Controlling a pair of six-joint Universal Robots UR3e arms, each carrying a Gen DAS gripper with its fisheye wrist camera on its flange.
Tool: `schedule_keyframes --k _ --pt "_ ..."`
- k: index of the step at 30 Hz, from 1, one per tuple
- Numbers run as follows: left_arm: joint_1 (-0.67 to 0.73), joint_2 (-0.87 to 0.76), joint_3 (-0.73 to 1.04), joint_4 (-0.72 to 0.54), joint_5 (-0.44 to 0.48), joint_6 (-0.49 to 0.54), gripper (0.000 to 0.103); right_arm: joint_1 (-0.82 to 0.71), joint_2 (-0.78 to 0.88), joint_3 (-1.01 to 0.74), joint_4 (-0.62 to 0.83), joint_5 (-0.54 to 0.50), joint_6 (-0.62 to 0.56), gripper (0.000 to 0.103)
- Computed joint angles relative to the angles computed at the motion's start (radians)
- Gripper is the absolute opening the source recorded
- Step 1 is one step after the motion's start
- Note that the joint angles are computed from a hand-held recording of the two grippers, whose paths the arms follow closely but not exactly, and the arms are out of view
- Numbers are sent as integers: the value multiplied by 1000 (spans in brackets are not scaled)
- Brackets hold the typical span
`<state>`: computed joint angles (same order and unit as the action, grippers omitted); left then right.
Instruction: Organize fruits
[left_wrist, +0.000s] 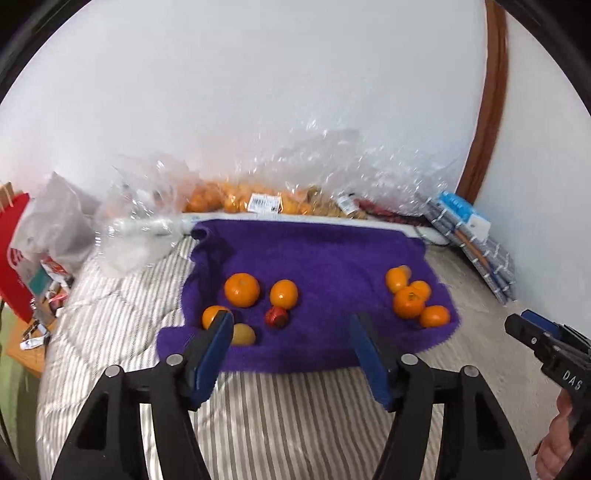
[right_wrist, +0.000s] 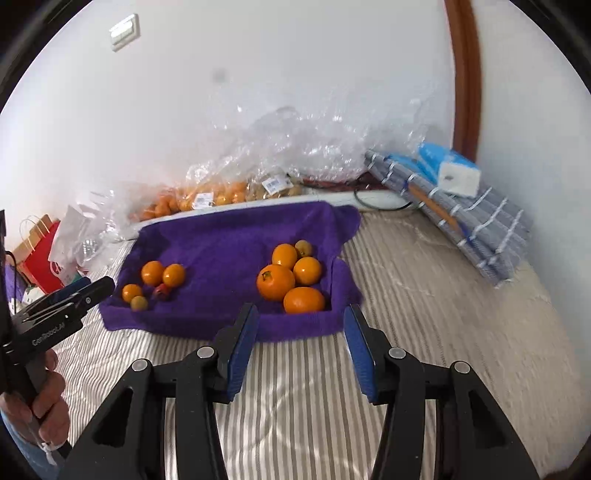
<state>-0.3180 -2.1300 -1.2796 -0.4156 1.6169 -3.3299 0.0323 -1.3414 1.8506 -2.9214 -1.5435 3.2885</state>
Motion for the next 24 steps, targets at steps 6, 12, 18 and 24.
schedule_keyframes --k 6,12,18,24 --pt "-60 179 -156 19 63 -25 81 45 -249 158 33 -51 30 77" --pt "-114 292 -259 31 119 -43 84 118 -436 272 51 -127 16 95" --pt "-164 370 -337 41 175 -72 84 144 -561 333 103 -128 43 96" --pt "-207 390 -347 40 241 -85 85 153 -634 362 141 -139 57 96"
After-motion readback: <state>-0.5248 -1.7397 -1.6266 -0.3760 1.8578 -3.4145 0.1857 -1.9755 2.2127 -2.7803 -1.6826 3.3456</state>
